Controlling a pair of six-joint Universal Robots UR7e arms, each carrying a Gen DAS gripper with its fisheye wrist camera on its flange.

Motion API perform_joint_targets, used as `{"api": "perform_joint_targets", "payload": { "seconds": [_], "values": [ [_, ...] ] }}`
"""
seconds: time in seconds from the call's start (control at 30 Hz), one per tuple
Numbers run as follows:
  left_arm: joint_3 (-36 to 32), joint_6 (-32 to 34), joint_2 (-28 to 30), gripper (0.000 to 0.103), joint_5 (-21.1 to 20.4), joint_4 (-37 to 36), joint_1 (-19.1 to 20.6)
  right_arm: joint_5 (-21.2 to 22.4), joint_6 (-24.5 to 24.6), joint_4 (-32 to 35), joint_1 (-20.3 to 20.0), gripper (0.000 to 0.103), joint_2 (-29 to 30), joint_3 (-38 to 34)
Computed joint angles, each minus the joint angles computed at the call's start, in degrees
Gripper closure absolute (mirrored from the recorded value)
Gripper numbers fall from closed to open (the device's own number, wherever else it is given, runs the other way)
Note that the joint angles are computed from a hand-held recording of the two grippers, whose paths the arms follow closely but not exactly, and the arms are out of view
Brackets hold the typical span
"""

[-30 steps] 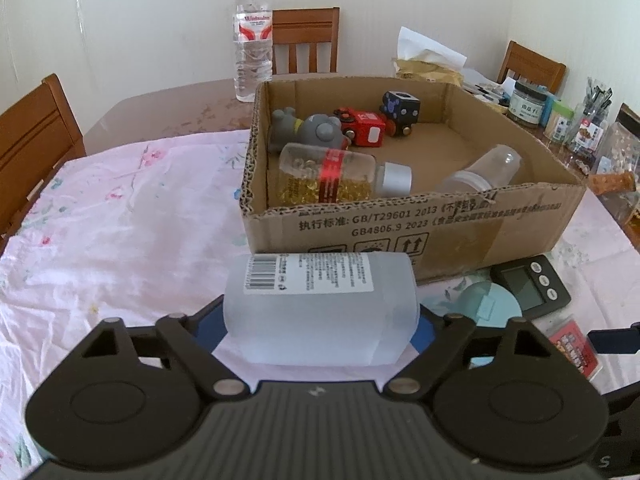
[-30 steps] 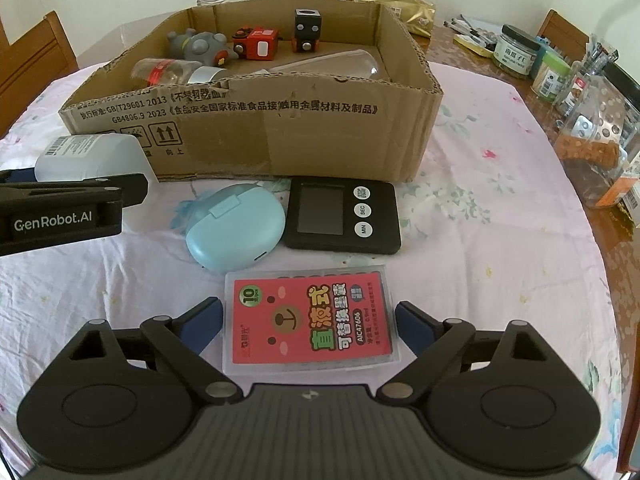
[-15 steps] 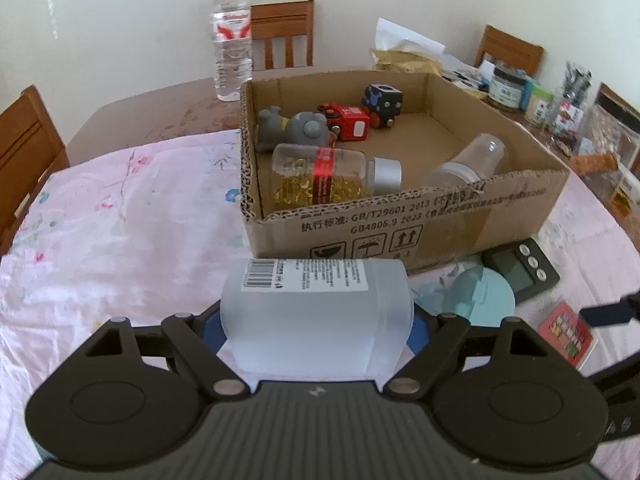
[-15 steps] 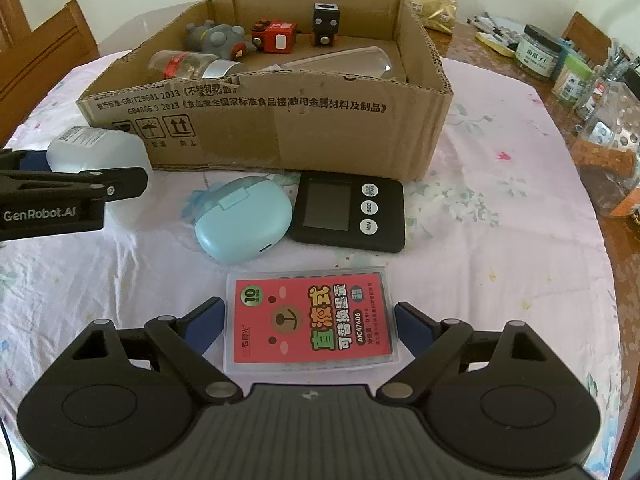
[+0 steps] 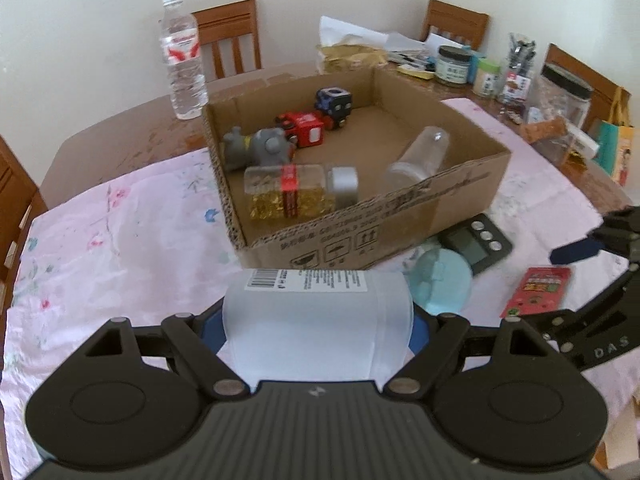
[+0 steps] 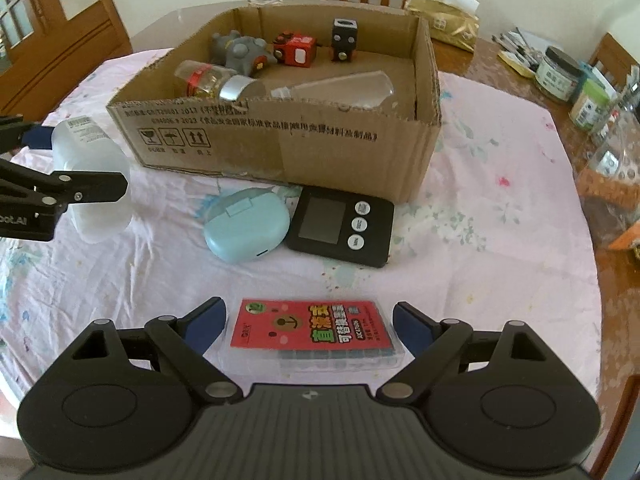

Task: Organize rigid objects
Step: 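Lift the pink card toward the box with the right tool while the left tool holds the white bottle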

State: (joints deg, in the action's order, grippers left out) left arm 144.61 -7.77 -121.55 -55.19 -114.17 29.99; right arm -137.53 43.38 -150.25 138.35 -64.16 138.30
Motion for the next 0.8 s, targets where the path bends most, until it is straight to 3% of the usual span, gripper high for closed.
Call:
{"api": "perform_joint_targets", "payload": {
  "seconds": [0.03,0.07,0.1,0.13,0.2,0.23,0.27,0.33,0.43,0.57,0.73,0.8],
  "values": [
    [-0.44,0.03,0.02,0.020,-0.48,0.38,-0.13,0.19,-0.51,0.32,0.08,0.011,-0.66,0.00],
    [-1.02,0.23,0.10,0.020,-1.00,0.84,-0.32,0.68,-1.57,-0.10,0.08,0.034,-1.37,0.12],
    [-1.39,0.51,0.13,0.020,-1.25,1.10,-0.50,2.69,-3.21,0.09,-0.62,0.043,-2.60,0.12],
    [-1.69,0.64,0.19,0.020,-1.34,1.36,-0.83,3.36,-3.15,1.79,-1.02,0.044,-3.33,-0.25],
    [-1.92,1.32,0.23,0.020,-1.44,1.24,-1.52,3.61,-5.24,3.16,-1.45,0.043,-4.01,-0.42],
    [-1.84,1.54,0.25,0.020,-1.26,0.97,-1.78,3.76,-6.52,3.17,-1.58,0.037,-4.24,-0.28],
    [-1.70,1.55,0.15,0.020,-1.02,0.93,-2.15,3.28,-6.36,3.03,-1.39,0.017,-4.46,0.02],
    [-1.61,1.01,-0.15,0.020,-1.22,1.16,-2.46,2.98,-6.92,-0.68,-1.12,0.000,-5.25,1.73],
    [-1.47,-0.08,-0.49,0.020,-1.69,1.86,-2.66,2.84,-6.56,-0.78,-1.64,0.000,-5.40,2.43],
    [-1.07,-1.03,-0.90,0.020,-2.01,2.83,-3.07,1.97,2.95,7.51,-2.93,0.001,-4.40,0.98],
    [-0.98,-1.98,-1.17,0.020,-1.91,3.76,-3.71,2.05,7.05,7.69,-3.35,0.000,-1.78,0.23],
    [-0.95,-1.91,-1.11,0.020,-1.89,3.62,-3.87,3.27,5.23,3.44,-3.89,0.003,-0.86,0.74]
  ]
}}
